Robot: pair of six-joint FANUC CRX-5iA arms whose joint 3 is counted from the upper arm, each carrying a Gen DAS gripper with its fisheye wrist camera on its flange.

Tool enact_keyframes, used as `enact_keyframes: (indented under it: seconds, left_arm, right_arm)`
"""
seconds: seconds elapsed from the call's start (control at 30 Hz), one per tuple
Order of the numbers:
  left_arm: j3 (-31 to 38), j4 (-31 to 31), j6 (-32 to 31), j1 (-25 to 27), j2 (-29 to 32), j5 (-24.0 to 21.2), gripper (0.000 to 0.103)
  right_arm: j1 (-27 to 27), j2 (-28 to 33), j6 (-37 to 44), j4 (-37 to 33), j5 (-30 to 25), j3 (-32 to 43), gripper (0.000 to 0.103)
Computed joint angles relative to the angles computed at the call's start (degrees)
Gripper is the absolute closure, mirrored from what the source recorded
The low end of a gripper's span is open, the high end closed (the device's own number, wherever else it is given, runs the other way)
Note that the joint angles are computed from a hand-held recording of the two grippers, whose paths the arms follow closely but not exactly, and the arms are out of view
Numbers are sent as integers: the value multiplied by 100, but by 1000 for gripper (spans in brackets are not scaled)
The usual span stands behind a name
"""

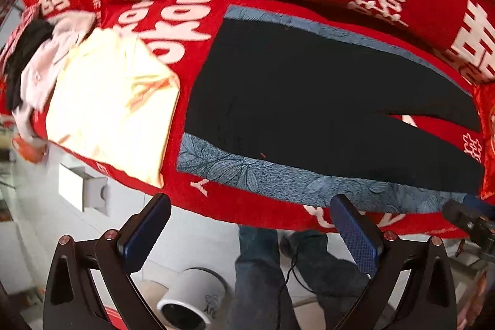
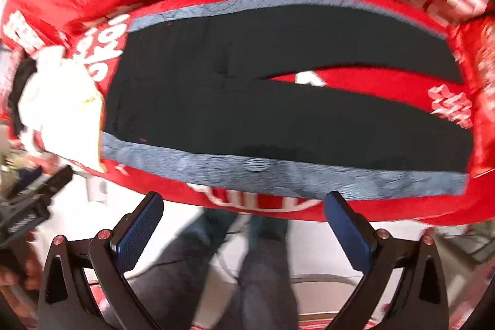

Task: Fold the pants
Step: 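Grasp the pants leg hem with the left tool while the right tool grasps the other hem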

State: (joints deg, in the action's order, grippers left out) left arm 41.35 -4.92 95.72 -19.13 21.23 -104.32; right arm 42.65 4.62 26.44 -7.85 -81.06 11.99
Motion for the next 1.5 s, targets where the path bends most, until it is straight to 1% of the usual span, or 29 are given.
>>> enact_keyframes:
  seconds: [0.17, 0.2, 0.27, 0.3, 0.33, 0.37, 0.4, 0.43, 0.47, 0.5, 0.57, 0.67, 0.73, 0.8, 0.87, 0.93, 0.97, 1.0, 1.03, 1.07, 1.1, 1.13, 1.23, 1.3, 1.33, 1.37, 1.4, 1.43, 1.5]
  left_arm:
    - [-1087, 235, 37, 248, -243, 819, 0]
    - [-1223, 257, 20, 286, -255, 894, 0]
    - [-1714, 512, -44, 457, -328, 1253, 0]
    - [-1958, 649, -50, 542, -392, 1460, 2]
    - [-2205, 799, -64, 635, -466, 1692, 12]
    - [-2459, 955, -117, 738, -538, 1910, 17]
    - [-2665, 1118, -197, 830, -581, 2061, 20]
    - [-2851, 1269, -254, 913, -617, 2184, 20]
    - [-3117, 1481, -325, 1031, -694, 2381, 20]
    - [-3331, 1684, -410, 1134, -752, 2533, 20]
    - [-3713, 2030, -612, 1306, -850, 2740, 20]
    - [-4033, 2212, -826, 1436, -972, 2918, 20]
    - [-4171, 2378, -937, 1513, -1007, 2960, 20]
    - [-4287, 2499, -1032, 1575, -1008, 2962, 20]
    - [-4347, 2562, -1104, 1634, -984, 2952, 20]
    - [-4464, 2767, -1148, 1713, -969, 2990, 20]
    - [-4561, 2939, -1123, 1779, -957, 2997, 20]
    - [-4635, 3052, -1111, 1837, -963, 2992, 20]
    - [-4717, 3237, -1067, 1891, -948, 3005, 20]
    - [-4802, 3440, -1036, 1934, -942, 3052, 20]
    - [-4858, 3596, -1040, 1940, -939, 3123, 20]
    - [-4882, 3734, -1079, 1940, -924, 3203, 20]
    - [-4899, 4215, -1105, 1856, -792, 3515, 20]
    - [-4851, 4266, -942, 1790, -689, 3710, 20]
    - [-4825, 4276, -878, 1750, -639, 3786, 27]
    - [-4785, 4192, -781, 1716, -610, 3847, 35]
    - [-4733, 4140, -764, 1696, -555, 3824, 46]
    - [-4732, 4143, -821, 1687, -535, 3834, 46]
    - [-4716, 4119, -971, 1679, -526, 3804, 46]
  right_arm:
    - [-27, -330, 20, -573, 1492, -913, 0]
    - [-2, -365, 28, -679, 1828, -1112, 0]
    - [2, -412, 97, -1065, 2571, -1511, 0]
    - [-9, -414, 189, -1344, 2984, -1718, 0]
    - [-3, -380, 260, -1591, 3331, -1891, 0]
    - [36, -367, 268, -1703, 3618, -2048, 2]
    - [87, -353, 281, -1811, 3968, -2224, 10]
    - [130, -328, 305, -1932, 4265, -2378, 17]
    - [132, -279, 381, -2120, 4460, -2469, 31]
    - [112, -226, 514, -2395, 4662, -2565, 32]
    - [134, -179, 649, -2728, 5055, -2773, 32]
    - [173, -300, 918, -3169, 5751, -3144, 32]
    - [80, -344, 1448, -3839, 6158, -3271, 32]
    - [-95, -285, 2229, -4693, 6479, -3239, 32]
    - [-219, -158, 2514, -5112, 6551, -3136, 32]
    - [-483, 53, 3121, -5978, 6468, -2947, 34]
    - [-644, 114, 3542, -6470, 6380, -2874, 50]
    - [-705, 120, 3754, -6706, 6400, -2830, 70]
    - [-677, 74, 3750, -6642, 6469, -2804, 73]
    - [-705, 15, 3921, -6695, 6445, -2772, 77]
    - [-737, -43, 4042, -6712, 6404, -2761, 83]
    - [-773, -114, 4169, -6714, 6337, -2744, 84]
    - [-766, -192, 4027, -6272, 6138, -2626, 84]
    - [-752, -177, 3844, -5946, 5991, -2567, 84]
    - [-724, -156, 3677, -5718, 5918, -2539, 83]
    - [-660, -150, 3389, -5406, 5863, -2542, 81]
    - [-632, -156, 3244, -5259, 5836, -2573, 81]
    - [-579, -208, 3063, -5093, 5875, -2670, 81]
    - [-326, -341, 2211, -4332, 6095, -2954, 79]
